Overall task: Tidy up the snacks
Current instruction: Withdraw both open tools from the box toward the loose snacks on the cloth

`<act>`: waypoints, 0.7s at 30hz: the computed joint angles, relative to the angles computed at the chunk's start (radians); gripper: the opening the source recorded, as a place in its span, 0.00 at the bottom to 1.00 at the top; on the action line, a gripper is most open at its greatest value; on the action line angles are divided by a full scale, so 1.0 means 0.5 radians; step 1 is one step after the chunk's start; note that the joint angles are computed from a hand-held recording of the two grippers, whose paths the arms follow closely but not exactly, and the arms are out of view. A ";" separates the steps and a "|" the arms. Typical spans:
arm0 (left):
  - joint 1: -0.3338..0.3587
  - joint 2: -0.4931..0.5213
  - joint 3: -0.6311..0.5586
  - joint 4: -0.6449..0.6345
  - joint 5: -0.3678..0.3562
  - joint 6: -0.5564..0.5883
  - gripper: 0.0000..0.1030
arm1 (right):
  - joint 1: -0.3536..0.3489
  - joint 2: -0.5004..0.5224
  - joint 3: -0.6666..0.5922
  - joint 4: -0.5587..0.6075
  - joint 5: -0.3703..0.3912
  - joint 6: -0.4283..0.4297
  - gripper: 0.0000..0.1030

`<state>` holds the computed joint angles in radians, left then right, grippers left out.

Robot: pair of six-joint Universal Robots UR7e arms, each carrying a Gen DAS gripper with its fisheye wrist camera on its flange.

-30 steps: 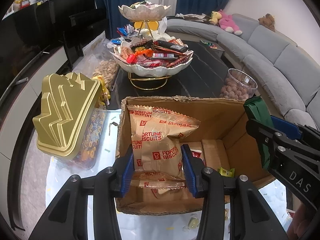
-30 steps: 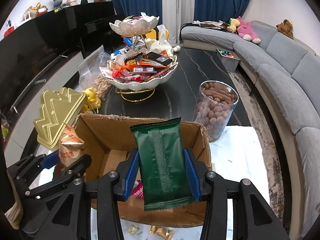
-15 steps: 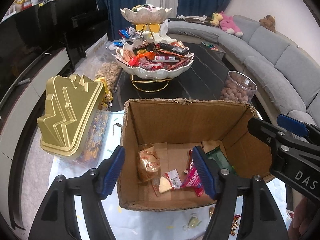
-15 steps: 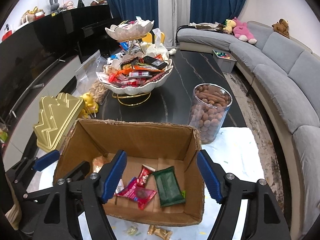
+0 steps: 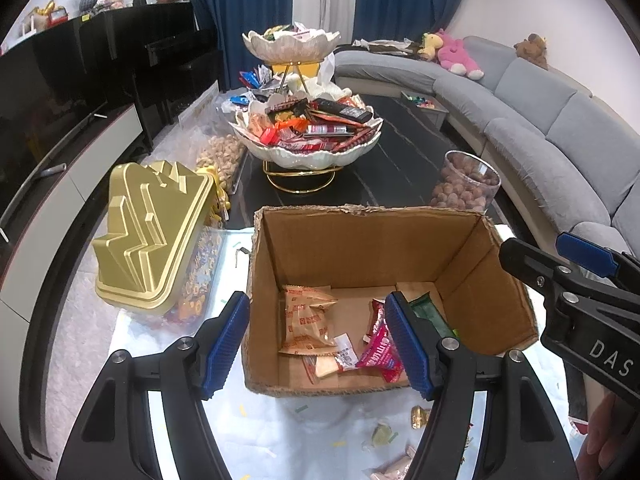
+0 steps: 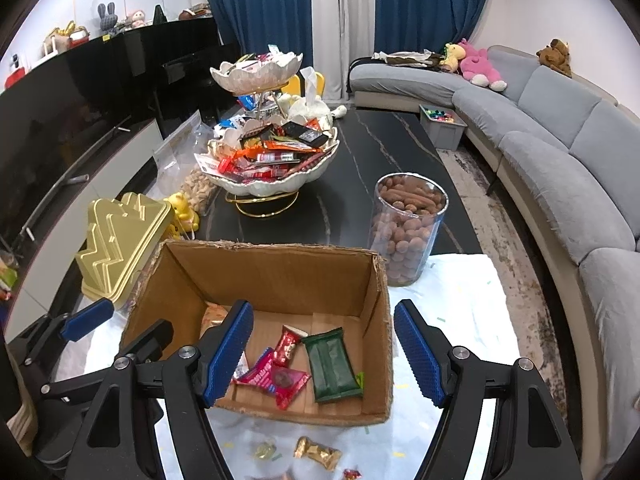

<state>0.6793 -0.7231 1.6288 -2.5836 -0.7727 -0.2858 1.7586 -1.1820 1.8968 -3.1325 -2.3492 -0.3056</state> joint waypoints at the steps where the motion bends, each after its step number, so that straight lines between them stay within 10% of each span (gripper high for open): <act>1: -0.011 -0.011 0.013 -0.005 0.006 -0.002 0.67 | 0.006 -0.012 0.011 -0.003 -0.004 0.003 0.71; 21: -0.184 -0.165 0.256 -0.043 0.006 -0.054 0.67 | 0.084 -0.278 0.287 -0.074 -0.102 0.025 0.71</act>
